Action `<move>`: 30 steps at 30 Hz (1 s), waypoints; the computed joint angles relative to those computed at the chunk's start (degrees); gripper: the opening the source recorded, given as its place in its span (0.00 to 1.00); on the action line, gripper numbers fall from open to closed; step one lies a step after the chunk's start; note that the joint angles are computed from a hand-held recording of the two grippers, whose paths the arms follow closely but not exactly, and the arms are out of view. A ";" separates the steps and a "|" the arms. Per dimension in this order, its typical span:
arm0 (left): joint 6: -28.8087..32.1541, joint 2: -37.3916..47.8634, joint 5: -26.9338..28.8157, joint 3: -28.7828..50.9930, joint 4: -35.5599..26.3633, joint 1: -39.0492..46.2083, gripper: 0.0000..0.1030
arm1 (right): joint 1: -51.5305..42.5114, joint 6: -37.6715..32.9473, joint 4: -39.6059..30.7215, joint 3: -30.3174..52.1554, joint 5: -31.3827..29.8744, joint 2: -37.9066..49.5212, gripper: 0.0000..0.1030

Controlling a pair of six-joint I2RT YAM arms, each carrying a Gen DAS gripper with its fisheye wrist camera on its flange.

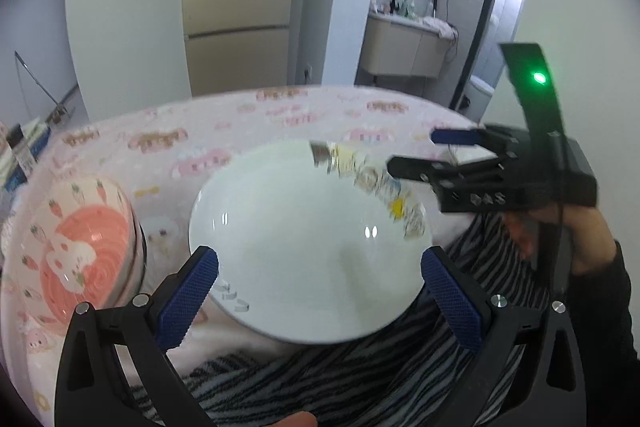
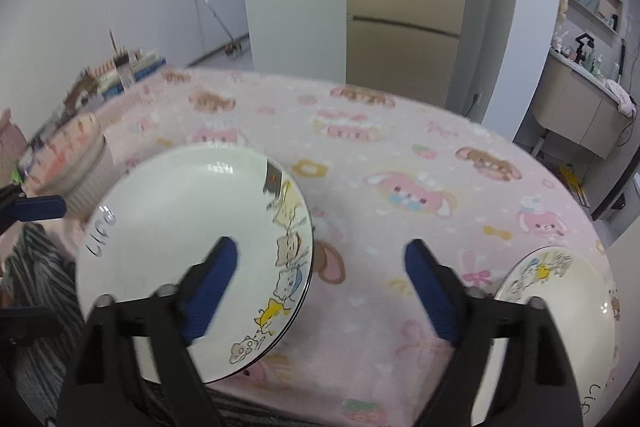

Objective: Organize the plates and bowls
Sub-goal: 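Lower the 'life' plate onto the cat-print plate and open the left gripper, then move the left gripper toward the other white cat-print plate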

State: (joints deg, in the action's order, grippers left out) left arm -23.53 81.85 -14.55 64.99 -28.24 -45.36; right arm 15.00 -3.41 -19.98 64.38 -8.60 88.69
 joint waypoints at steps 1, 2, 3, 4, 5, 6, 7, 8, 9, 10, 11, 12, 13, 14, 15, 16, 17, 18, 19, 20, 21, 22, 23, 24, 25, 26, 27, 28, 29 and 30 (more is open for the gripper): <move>0.17 0.32 -0.65 0.84 -0.20 -0.20 1.00 | -0.91 0.68 0.19 -0.82 -1.86 -1.51 0.92; 0.12 1.19 -2.33 2.88 -1.15 -1.05 1.00 | -1.53 1.03 -0.07 -1.24 -2.92 -2.80 1.00; -0.08 1.92 -3.60 4.49 -1.81 -1.65 1.00 | -1.98 0.88 -0.58 -1.56 -3.15 -4.05 1.00; -0.14 2.46 -4.78 5.78 -2.00 -2.28 1.00 | -2.46 0.46 -1.16 -2.05 -2.80 -5.66 1.00; 0.08 3.05 -5.92 7.12 -2.03 -2.90 1.00 | -2.85 0.14 -1.64 -2.22 -2.12 -6.91 1.00; 0.53 3.75 -7.07 8.50 -1.98 -3.50 1.00 | -3.33 -0.18 -2.18 -2.41 -1.69 -8.26 1.00; 1.17 4.42 -8.37 9.79 -1.99 -4.25 1.00 | -4.02 -0.54 -2.83 -2.47 -1.90 -9.56 1.00; 1.77 5.18 -9.46 11.12 -2.09 -4.81 1.00 | -5.14 -1.03 -3.63 -2.56 -2.87 -11.32 1.00; 2.38 6.25 -10.80 12.96 -2.44 -5.59 1.00 | -6.12 -1.32 -4.23 -2.63 -3.70 -12.83 1.00; 2.76 6.80 -11.20 13.98 -2.79 -5.90 1.00 | -7.18 -1.67 -4.80 -2.75 -4.55 -14.36 1.00; 3.29 8.23 -11.42 16.52 -3.79 -6.40 1.00 | -8.55 -2.16 -5.66 -2.72 -5.58 -16.12 1.00; 3.58 9.33 -11.25 18.42 -4.41 -6.67 1.00 | -9.60 -2.41 -6.33 -2.65 -6.22 -17.46 1.00; 3.71 10.35 -11.10 20.28 -4.98 -6.99 1.00 | -10.80 -2.75 -7.19 -2.52 -6.93 -18.90 1.00; 3.75 11.37 -11.01 22.04 -5.37 -7.26 1.00 | -12.03 -3.23 -7.95 -2.36 -7.73 -20.14 1.00; 3.67 12.54 -11.04 23.91 -5.76 -7.57 1.00 | -13.47 -3.80 -8.75 -2.16 -8.53 -21.37 1.00; 3.71 13.74 -11.07 25.69 -6.02 -7.79 1.00 | -14.58 -4.17 -9.43 -2.02 -8.93 -22.42 1.00; 3.71 14.74 -11.34 27.32 -6.46 -8.18 1.00 | -15.89 -4.65 -10.17 -1.85 -9.56 -23.50 1.00; 3.74 16.26 -11.62 29.71 -7.09 -8.59 1.00 | -17.40 -5.21 -10.93 -1.69 -10.56 -24.52 1.00; 3.62 17.24 -11.81 31.33 -7.59 -8.97 1.00 | -18.99 -5.80 -11.70 -1.48 -11.59 -25.36 1.00; 3.69 18.82 -11.55 33.85 -8.16 -9.26 1.00 | -20.64 -6.29 -12.13 -1.42 -12.48 -26.00 1.00; 3.79 20.51 -11.11 36.57 -8.87 -9.52 1.00 | -22.17 -6.71 -12.49 -1.46 -13.22 -26.64 1.00; 3.80 21.60 -10.93 38.25 -9.32 -9.74 1.00 | -24.04 -7.31 -13.13 -1.29 -14.13 -27.14 1.00; 4.04 23.47 -10.39 41.26 -10.15 -9.99 1.00 | -25.53 -7.76 -13.51 -1.04 -14.79 -27.25 1.00; 4.26 24.87 -9.90 43.51 -10.68 -10.17 1.00 | -27.38 -8.15 -13.74 -1.09 -15.50 -27.61 1.00; 4.39 26.45 -9.37 45.90 -11.18 -10.33 1.00 | -29.43 -8.65 -14.03 -1.02 -16.44 -27.79 1.00; 4.57 28.88 -8.61 49.68 -12.29 -10.40 1.00 | -31.45 -9.30 -14.39 -0.87 -17.64 -27.76 1.00; 4.54 29.80 -8.33 51.02 -12.66 -10.60 1.00 | -33.48 -10.06 -14.83 -0.75 -19.26 -27.69 1.00; 4.50 31.74 -7.58 53.94 -13.72 -10.58 1.00 | -35.52 -10.72 -15.16 -0.60 -20.95 -27.49 1.00; 4.44 34.63 -6.30 58.39 -15.60 -10.44 1.00 | -37.51 -11.13 -15.39 -0.52 -22.25 -27.28 1.00; 4.47 36.67 -5.40 61.53 -16.95 -10.39 1.00 | -38.99 -11.38 -15.46 -0.55 -23.02 -27.11 1.00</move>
